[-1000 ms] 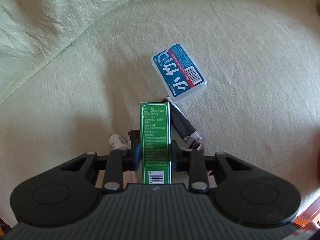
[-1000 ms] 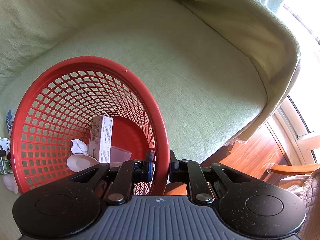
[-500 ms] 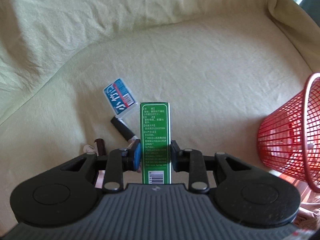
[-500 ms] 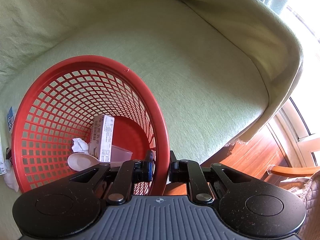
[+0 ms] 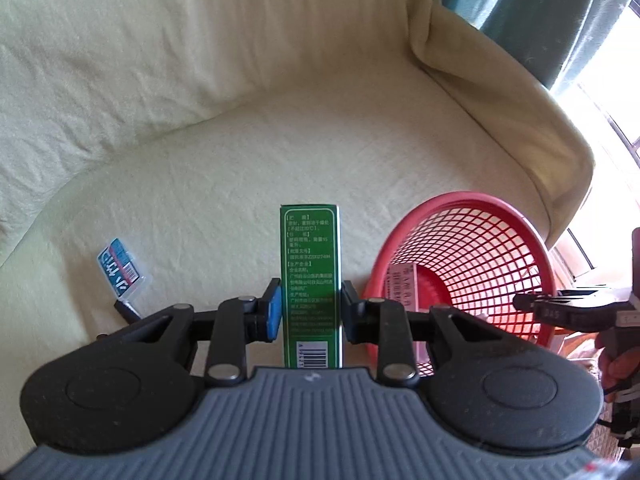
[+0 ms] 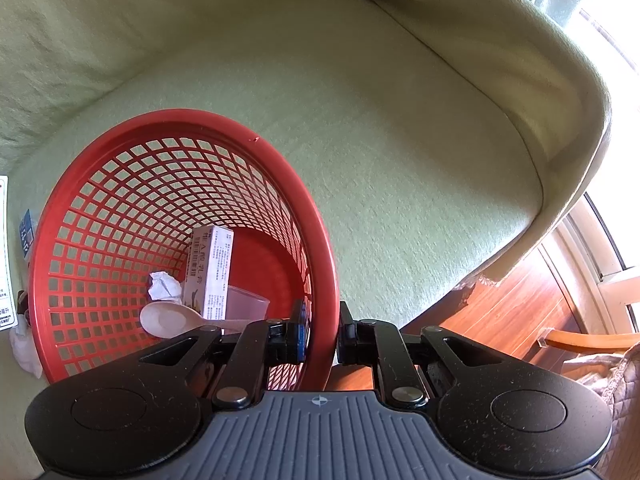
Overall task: Organize objects
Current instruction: 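Carry the green box into the red basket and release it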
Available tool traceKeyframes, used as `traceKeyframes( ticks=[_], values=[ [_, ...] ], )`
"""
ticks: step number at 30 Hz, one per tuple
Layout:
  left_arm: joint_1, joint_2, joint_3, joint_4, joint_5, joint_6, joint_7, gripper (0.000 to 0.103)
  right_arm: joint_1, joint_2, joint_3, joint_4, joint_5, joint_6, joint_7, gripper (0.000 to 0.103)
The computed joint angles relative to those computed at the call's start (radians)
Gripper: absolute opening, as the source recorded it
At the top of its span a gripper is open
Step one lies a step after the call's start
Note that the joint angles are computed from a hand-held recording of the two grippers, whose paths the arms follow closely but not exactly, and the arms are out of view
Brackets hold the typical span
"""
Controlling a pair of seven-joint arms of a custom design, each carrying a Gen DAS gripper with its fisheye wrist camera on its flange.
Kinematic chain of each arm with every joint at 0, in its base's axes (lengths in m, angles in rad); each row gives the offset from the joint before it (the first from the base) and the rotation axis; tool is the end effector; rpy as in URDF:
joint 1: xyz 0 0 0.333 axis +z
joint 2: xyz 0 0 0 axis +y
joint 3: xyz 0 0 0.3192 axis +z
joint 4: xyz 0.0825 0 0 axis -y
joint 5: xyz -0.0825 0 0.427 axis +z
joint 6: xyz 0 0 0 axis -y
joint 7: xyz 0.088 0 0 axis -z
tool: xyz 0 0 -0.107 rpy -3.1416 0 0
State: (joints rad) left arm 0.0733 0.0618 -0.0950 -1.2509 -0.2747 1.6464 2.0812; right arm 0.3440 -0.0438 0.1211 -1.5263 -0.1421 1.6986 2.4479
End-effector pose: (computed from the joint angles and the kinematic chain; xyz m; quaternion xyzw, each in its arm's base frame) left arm 0.6103 -0.0377 0.7669 -0.4742 0.8536 -0.2041 0.0695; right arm 0.5374 0.2567 0.6905 -0.5442 0.8288 -0.0854 0.0983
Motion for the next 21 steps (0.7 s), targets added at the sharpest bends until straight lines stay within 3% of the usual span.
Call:
traceKeyframes(
  ticks=[21],
  values=[
    [-0.069,-0.057,-0.02,-0.082,-0.052,-0.027,-0.017,0.025,-0.006,-0.022,0.004,-0.027,0.005,0.023,0.007,0.011]
  ],
)
